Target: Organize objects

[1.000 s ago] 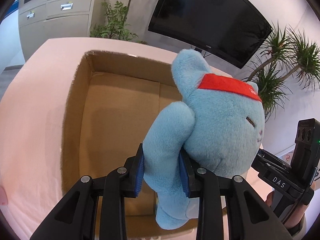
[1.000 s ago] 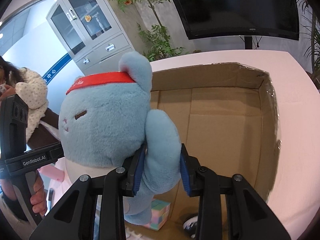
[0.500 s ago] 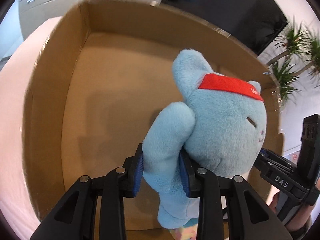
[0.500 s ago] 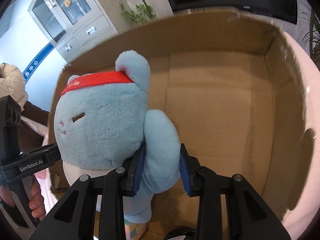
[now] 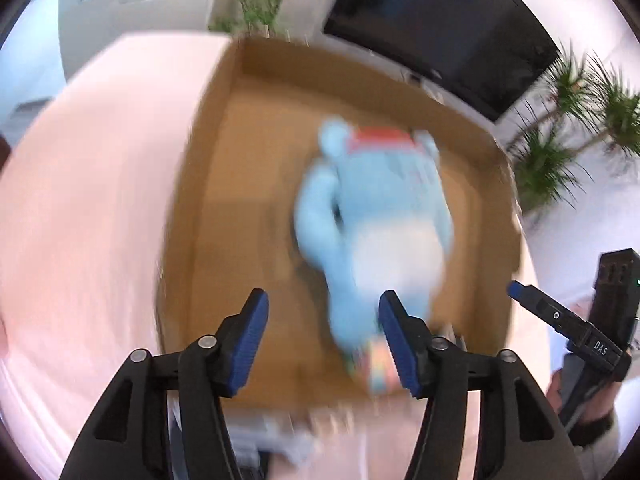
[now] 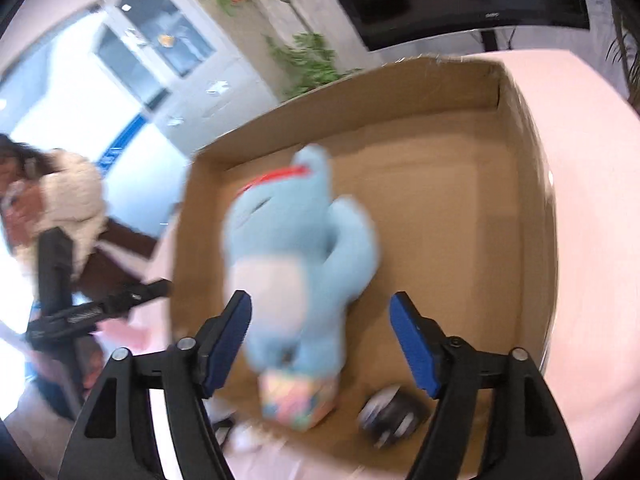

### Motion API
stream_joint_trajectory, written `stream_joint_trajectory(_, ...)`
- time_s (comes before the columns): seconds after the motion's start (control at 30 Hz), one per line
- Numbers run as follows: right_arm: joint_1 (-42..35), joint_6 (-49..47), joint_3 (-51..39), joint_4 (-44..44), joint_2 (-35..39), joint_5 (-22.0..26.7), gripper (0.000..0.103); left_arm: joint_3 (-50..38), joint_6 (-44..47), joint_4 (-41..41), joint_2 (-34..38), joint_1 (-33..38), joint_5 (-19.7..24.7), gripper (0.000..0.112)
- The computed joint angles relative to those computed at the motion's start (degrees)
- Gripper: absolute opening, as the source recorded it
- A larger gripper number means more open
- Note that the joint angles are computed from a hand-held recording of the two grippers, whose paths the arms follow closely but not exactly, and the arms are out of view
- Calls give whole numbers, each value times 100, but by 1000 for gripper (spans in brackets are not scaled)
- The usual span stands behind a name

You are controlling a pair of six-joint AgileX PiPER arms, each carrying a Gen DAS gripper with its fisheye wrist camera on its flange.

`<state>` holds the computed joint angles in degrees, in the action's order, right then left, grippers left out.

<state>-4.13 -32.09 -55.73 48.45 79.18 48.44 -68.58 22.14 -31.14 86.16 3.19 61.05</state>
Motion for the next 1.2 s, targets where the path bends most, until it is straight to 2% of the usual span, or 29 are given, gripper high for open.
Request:
stream_joint_trajectory(0.07, 120, 66, 838, 43, -673, 25, 74, 701, 289, -181, -418, 26, 168, 57)
stream_joint_trajectory(0.13, 226, 84, 1621, 32, -1190, -35, 75, 1588, 412, -289, -806, -207, 149, 57)
stream_joint_trajectory(0.2, 449, 422, 2233, -296, -1310, -205, 76, 2189, 129, -347, -929, -845, -277, 57)
stream_joint_trajectory(0.3, 668, 360, 2899, -250, -1214, -881, 76, 2549, -208, 55, -902, -1511, -1004, 57)
stream_joint_trajectory(0.37, 699, 12, 3052, 89, -1022, -1274, 76, 2692, -992, 802, -727, -2120, -1729, 57)
stream_joint_trajectory(0.43, 876, -191, 3066, 321, -780, -1671, 75, 2696, -1706, 1290, -537, -2382, -2129, 57)
stream_joint_trajectory(0.5, 881, -601, 3082, 624, -539, -1884, 67, 2750, -2113, 1603, -315, -2484, -2471, 54)
stream_joint_trajectory(0.53, 988, -653, 3030, 693, -335, -2033, 61, 2750, -2076, 1575, -180, -2507, -2561, 52)
stream_joint_trajectory(0.6, 1158, -885, 2945, 876, -36, -2268, 51, 2750, -1626, 1327, 115, -2543, -2670, 37)
stream_joint_trajectory(0.67, 1305, -448, 2679, 441, 136, -2172, 43, 2750, -1511, 1208, 140, -2610, -2724, 33)
stream_joint_trajectory(0.73, 1441, -270, 2755, 274, 95, -2326, 43, 2788, -1525, 1105, 126, -2617, -2716, 33)
stream_joint_trajectory(0.83, 1343, -57, 3079, 32, -306, -2188, 42, 3018, -1398, 908, -68, -2709, -2656, 31)
stream_joint_trajectory(0.93, 1294, 630, 3589, -709, -1156, -1813, 42, 3424, -1418, 801, -470, -3022, -2517, 31)
stream_joint_trajectory(1.03, 1067, 1153, 4070, -1298, -2184, -1129, 42, 3977, -1306, 574, -1025, -3414, -2344, 31)
stream_joint_trajectory(1.13, 552, 1140, 4497, -1445, -3195, -344, 43, 4397, -1114, 289, -1332, -3646, -2363, 33)
stream_joint_trajectory(1.2, 869, 1450, 4572, -1484, -3385, -452, 51, 4418, -1053, 225, -1306, -3622, -2445, 36)
